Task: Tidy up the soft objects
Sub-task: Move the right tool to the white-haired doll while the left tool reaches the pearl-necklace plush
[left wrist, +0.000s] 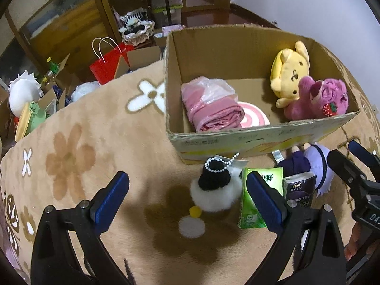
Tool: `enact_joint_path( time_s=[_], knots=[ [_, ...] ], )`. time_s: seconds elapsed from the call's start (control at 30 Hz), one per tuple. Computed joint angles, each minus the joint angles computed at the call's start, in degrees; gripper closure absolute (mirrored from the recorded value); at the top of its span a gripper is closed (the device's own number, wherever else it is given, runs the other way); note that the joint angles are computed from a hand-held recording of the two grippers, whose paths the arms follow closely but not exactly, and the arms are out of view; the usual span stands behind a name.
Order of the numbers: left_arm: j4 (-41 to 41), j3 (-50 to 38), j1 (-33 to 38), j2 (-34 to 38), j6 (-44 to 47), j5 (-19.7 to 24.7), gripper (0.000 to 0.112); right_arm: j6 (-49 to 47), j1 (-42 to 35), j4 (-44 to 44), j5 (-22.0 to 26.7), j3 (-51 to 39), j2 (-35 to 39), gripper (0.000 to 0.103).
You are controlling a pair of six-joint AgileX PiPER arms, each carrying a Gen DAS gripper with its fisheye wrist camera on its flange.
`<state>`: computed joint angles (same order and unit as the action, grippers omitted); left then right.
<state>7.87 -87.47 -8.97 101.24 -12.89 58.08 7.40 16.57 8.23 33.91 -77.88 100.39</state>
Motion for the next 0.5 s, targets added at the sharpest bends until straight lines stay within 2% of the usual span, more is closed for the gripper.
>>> enact_joint_path(
  time_s=[0.5],
  knots=[
    [-1.62, -2.57, -0.04, 5.52, 1.36, 2.81, 0.014, -0.31, -1.25, 2.12, 2.15, -1.02, 3.66, 0.0]
  ],
)
